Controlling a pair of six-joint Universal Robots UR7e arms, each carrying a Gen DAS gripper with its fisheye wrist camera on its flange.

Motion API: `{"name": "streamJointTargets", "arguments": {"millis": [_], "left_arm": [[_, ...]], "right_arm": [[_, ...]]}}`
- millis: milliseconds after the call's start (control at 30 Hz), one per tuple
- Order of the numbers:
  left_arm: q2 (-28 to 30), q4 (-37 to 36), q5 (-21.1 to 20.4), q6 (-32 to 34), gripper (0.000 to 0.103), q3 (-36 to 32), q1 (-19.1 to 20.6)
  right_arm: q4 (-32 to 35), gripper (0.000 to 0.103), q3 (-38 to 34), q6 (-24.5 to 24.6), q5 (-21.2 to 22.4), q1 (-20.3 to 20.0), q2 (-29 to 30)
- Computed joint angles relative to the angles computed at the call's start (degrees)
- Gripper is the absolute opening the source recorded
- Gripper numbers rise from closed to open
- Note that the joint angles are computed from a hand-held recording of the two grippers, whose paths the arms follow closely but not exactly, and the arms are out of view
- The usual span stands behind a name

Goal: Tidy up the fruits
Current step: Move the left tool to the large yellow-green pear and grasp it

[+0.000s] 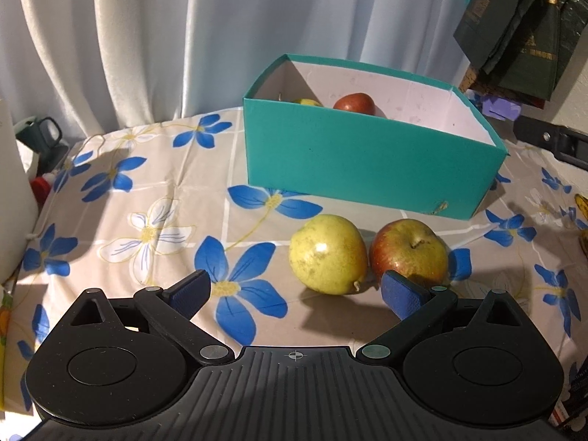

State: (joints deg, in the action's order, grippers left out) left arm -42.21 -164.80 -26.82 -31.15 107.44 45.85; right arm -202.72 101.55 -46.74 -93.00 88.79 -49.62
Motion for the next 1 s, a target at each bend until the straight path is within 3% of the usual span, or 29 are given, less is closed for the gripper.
{"name": "streamJointTargets", "arguments": {"millis": [133,400,567,1000], "left_arm": [[1.3,-2.0,0.8,3.0,0.102,0.0,-0.3],[3.6,-13.5,-0.2,17.2,0.102,1.1,-0.8],[2.2,-14.8,-2.0,16.7,0.102,2.5,-0.3],[-3.2,-17.4,-2.0,12.5,0.101,6.4,1.9]], "right_arm": [[0.7,0.098,5.7,0.2,-1.3,-1.0,-3.6],[-1.0,0.098,11.8,1.3,-3.8,-2.3,-7.0],[-2.4,0.098,12.9,2.2,-4.4,-2.5,-7.7],[-2.9,0.098,14.3,1.9,-5.6,-2.1,-7.8]]}}
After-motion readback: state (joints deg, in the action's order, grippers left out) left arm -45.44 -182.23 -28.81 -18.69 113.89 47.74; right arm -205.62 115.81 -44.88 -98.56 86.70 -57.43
